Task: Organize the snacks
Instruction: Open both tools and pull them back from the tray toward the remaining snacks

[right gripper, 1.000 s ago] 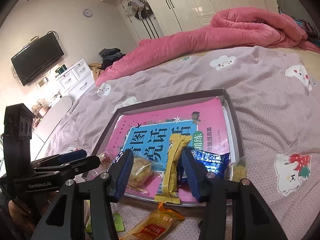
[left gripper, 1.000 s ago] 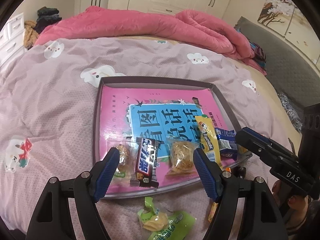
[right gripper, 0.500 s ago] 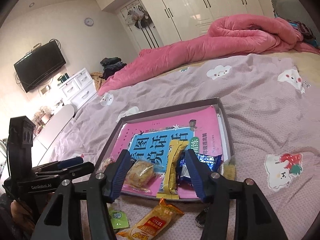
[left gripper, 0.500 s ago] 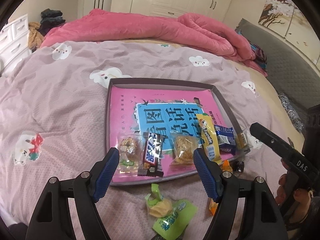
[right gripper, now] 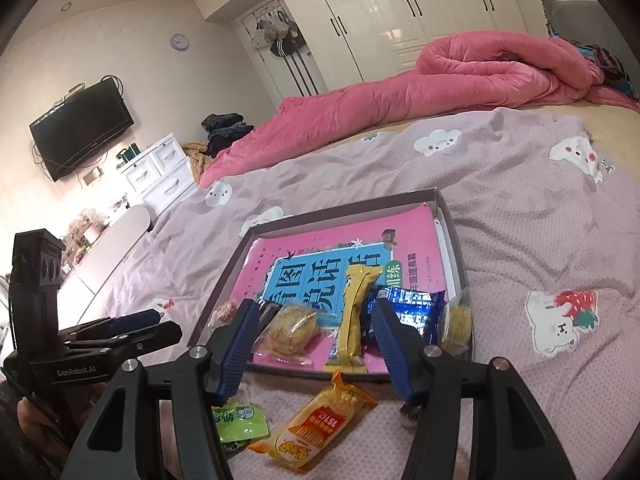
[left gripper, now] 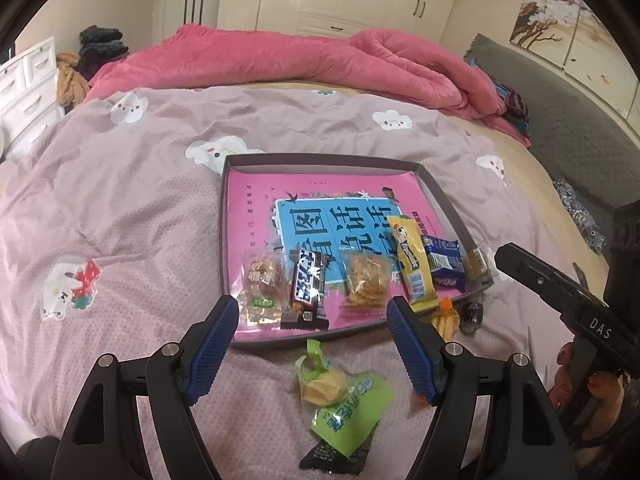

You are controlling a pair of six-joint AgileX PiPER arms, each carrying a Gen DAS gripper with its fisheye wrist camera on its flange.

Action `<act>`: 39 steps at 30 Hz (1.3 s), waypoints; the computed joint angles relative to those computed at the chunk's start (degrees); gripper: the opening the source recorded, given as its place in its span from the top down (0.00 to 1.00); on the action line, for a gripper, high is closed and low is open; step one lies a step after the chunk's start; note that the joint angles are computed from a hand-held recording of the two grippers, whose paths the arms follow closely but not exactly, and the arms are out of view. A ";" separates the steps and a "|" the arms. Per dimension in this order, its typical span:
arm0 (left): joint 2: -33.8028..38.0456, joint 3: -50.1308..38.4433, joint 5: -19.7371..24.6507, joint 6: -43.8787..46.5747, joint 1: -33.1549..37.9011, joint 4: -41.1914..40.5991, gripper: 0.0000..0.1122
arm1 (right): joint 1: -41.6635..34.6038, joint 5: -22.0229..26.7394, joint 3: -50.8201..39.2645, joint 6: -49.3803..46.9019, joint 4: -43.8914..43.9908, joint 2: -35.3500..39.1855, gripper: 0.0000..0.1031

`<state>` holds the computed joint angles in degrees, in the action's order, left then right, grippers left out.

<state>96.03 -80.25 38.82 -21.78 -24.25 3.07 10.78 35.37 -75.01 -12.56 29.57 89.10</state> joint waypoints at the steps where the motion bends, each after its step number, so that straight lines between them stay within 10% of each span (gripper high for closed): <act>1: -0.26 0.28 0.00 -0.30 -0.23 0.46 0.31 | 0.26 -0.07 0.26 0.38 -0.37 -0.28 0.44; 39: -7.15 13.90 1.81 6.40 -4.28 -4.68 0.27 | 6.55 1.90 7.16 12.06 -12.51 -5.74 0.33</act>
<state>88.88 -66.35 40.63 -15.38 -28.53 -1.61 17.32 37.27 -67.85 -0.50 17.06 83.36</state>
